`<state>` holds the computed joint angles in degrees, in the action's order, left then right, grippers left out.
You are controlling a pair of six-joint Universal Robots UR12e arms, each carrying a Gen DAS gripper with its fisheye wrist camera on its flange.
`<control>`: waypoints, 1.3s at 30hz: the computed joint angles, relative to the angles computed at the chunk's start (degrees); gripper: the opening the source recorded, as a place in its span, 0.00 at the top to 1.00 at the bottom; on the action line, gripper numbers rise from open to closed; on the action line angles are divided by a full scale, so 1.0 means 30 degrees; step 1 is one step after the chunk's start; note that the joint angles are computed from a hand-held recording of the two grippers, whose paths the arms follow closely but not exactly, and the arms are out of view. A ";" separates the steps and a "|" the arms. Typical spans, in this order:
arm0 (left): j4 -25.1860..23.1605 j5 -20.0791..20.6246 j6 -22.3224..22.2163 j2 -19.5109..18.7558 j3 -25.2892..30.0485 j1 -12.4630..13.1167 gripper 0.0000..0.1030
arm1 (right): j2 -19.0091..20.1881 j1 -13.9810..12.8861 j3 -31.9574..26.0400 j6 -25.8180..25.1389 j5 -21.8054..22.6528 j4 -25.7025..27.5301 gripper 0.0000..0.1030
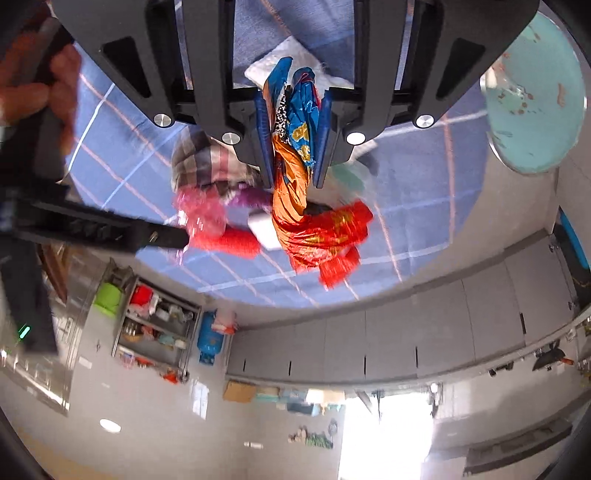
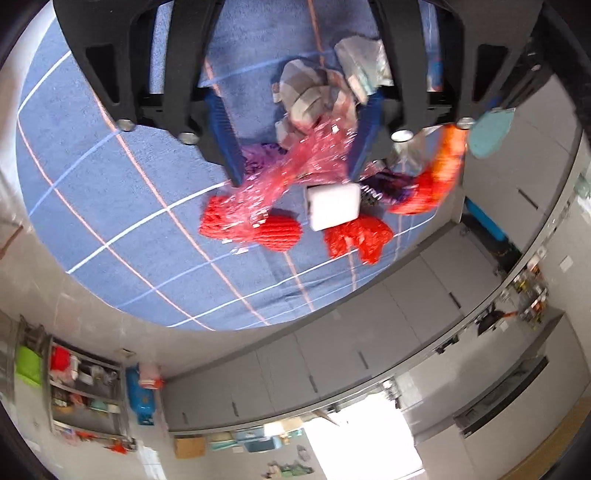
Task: Collect trash
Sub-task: 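Grasp the orange snack wrapper with the left gripper while the right gripper grasps the pink plastic bag, then carry the wrapper and pink bag with both grippers over the bucket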
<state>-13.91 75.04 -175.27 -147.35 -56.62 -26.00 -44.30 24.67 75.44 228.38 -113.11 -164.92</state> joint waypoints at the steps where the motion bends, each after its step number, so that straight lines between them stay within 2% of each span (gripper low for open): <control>1: 0.0390 0.0080 -0.0084 0.0132 -0.0191 0.0037 0.79 | 0.0011 -0.0033 -0.0023 0.0312 -0.0105 0.0141 0.32; 5: 0.1604 0.0570 -0.0900 0.0357 -0.0466 0.0182 0.79 | 0.0262 -0.0340 -0.0381 0.1571 0.0480 0.0604 0.32; 9: 0.1955 0.1435 -0.1042 0.0340 -0.0391 0.0236 0.79 | 0.0653 -0.0576 -0.1041 0.2225 0.1081 0.1469 0.33; 11: 0.1944 0.1470 -0.1209 0.0450 -0.0584 0.0336 0.79 | 0.0788 -0.0595 -0.1196 0.2268 0.1144 0.1491 0.43; 13: 0.1834 0.1663 -0.1108 0.0532 -0.0737 0.0372 0.79 | 0.0807 -0.0644 -0.1193 0.2205 0.1484 0.1464 0.67; 14: 0.1813 0.1759 -0.1077 0.0550 -0.0809 0.0383 0.79 | 0.0781 -0.0648 -0.1120 0.2270 0.1581 0.1366 0.71; 15: 0.1788 0.1779 -0.1133 0.0585 -0.0888 0.0404 0.79 | 0.0762 -0.0653 -0.1080 0.2226 0.1612 0.1352 0.81; 18: 0.1805 0.1667 -0.1537 0.0753 -0.1261 0.0483 0.79 | 0.0644 -0.0571 -0.0949 0.1916 0.1467 0.1301 0.82; 25: 0.2293 0.1893 -0.1755 0.1184 -0.1971 0.0596 0.79 | 0.0035 0.0015 -0.0451 0.1184 -0.0074 0.0132 0.82; 29: 0.2933 0.2083 -0.2089 0.1603 -0.2720 0.0672 0.79 | 0.0046 0.0584 -0.0841 -0.0019 -0.0454 -0.0610 0.82; 32: 0.3130 0.2408 -0.2313 0.1923 -0.3277 0.0787 0.79 | 0.0350 0.0960 -0.1566 -0.0921 -0.0335 -0.0677 0.82; 36: 0.3257 0.2966 -0.2506 0.2319 -0.3960 0.0987 0.79 | 0.0981 0.1397 -0.2817 -0.1873 0.0532 -0.0640 0.82; 39: 0.3387 0.3800 -0.2448 0.2612 -0.4495 0.1122 0.79 | 0.1489 0.1662 -0.3758 -0.2525 0.1016 -0.0430 0.82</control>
<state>-3.75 86.44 -182.62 -139.51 -70.11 -22.63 -39.84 29.65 64.16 220.80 -110.06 -166.21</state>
